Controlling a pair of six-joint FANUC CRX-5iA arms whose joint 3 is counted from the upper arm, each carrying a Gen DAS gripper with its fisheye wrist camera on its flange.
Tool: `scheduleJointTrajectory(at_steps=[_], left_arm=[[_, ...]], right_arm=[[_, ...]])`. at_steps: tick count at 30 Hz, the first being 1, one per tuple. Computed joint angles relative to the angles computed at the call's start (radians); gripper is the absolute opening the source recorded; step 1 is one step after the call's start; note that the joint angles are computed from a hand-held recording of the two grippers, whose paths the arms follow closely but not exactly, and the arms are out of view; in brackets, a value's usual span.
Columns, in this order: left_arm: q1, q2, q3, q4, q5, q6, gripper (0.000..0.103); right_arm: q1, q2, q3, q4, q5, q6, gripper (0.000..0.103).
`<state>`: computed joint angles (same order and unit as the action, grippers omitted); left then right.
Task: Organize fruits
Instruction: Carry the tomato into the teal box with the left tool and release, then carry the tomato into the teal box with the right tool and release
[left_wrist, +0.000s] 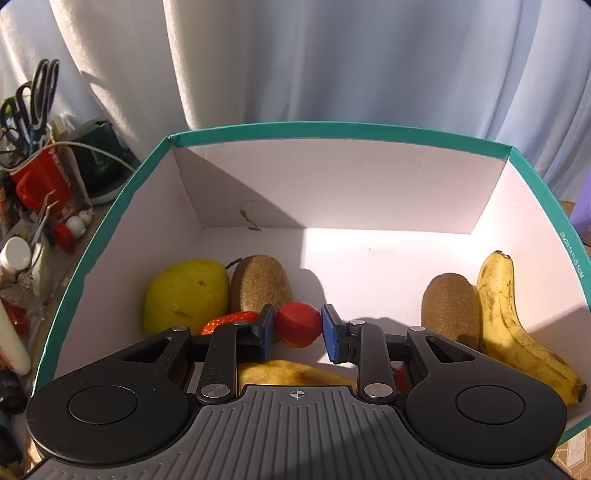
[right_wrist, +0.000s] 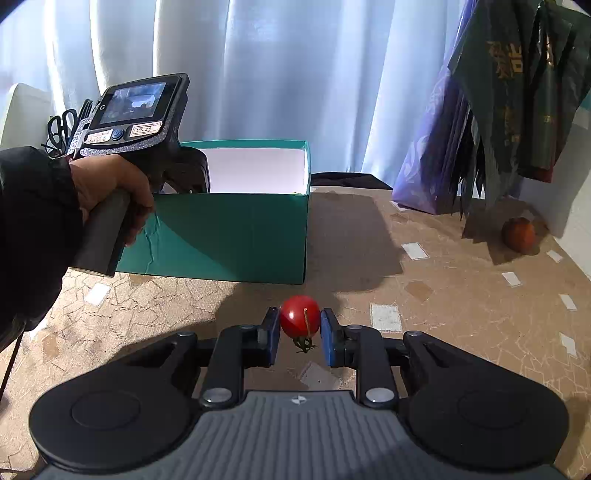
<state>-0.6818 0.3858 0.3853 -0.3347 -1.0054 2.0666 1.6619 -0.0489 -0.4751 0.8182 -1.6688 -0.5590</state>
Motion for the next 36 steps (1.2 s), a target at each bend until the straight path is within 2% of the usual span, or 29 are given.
scheduleJointTrajectory(at_steps=[9, 18, 20, 22, 28, 36], left_arm=[[0.008, -0.017, -0.020, 0.029, 0.018, 0.005, 0.042], [0.009, -0.092, -0.084, 0.044, 0.055, 0.018, 0.058], [0.006, -0.125, -0.106, 0.029, 0.067, 0.036, 0.064], [-0.005, -0.160, -0.125, -0.011, 0.077, 0.075, 0.076], [-0.014, -0.275, -0.194, -0.084, 0.088, 0.166, 0.091], [-0.010, -0.405, -0.306, -0.135, 0.065, 0.273, 0.097]], right_arm=[[-0.010, -0.001, -0.006, 0.006, 0.004, -0.001, 0.023], [-0.023, -0.006, -0.009, 0.020, -0.017, 0.018, 0.023], [-0.029, -0.008, -0.010, 0.029, -0.019, 0.031, 0.023], [-0.040, -0.011, -0.013, 0.040, -0.015, 0.049, 0.023], [-0.096, -0.016, -0.024, 0.107, 0.007, 0.123, 0.023], [-0.201, -0.016, -0.034, 0.208, 0.083, 0.201, 0.023]])
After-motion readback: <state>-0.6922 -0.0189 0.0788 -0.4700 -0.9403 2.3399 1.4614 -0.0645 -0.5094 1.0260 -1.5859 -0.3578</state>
